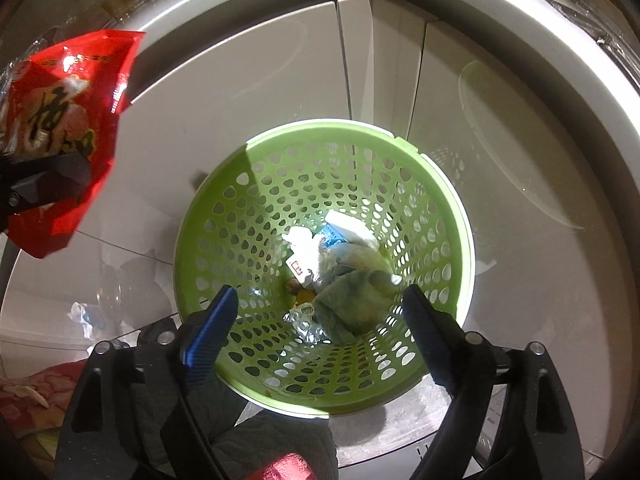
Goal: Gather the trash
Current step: 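Open the right tool to drop the tissue while the left tool releases the packet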
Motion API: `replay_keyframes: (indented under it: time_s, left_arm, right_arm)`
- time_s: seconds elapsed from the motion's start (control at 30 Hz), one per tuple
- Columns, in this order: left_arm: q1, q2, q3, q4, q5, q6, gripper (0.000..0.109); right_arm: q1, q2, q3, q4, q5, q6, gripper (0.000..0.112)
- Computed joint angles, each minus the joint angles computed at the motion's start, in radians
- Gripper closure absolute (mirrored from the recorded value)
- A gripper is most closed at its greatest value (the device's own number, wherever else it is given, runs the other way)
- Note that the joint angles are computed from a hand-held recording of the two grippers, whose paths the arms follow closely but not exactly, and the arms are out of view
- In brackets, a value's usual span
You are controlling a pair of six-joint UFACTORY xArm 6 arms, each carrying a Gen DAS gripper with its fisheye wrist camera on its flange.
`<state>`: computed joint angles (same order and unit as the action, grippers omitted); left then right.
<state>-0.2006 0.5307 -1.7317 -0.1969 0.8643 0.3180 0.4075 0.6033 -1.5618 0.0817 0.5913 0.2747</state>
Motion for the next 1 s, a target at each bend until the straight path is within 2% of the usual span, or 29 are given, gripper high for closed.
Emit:
replay_keyframes:
  time_s: [0.23, 0.53, 0.87, 1.0]
  left_arm:
    - [-0.003, 0.012, -0.029, -0.003, 0.015, 0.022, 0.093]
    - [0.005, 0.058, -0.093, -0.004, 0.072, 0.046, 0.092]
    - [-0.014, 0.143, -0.134, -0.002, 0.096, 0.156, 0.092]
    - [-0.028, 0.174, -0.14, -0.007, 0.116, 0.189, 0.092]
  right_arm:
    - [-0.004, -0.047, 0.04, 0.003, -0.024, 0.013, 0.019]
    - [0.005, -0.163, 0.15, -0.073, -0.04, 0.074, 0.012]
    - [-0.001, -0.349, 0.34, -0.188, -0.072, 0.218, 0.012]
    - [-0.009, -0.383, 0.376, -0.233, -0.073, 0.282, 0.012]
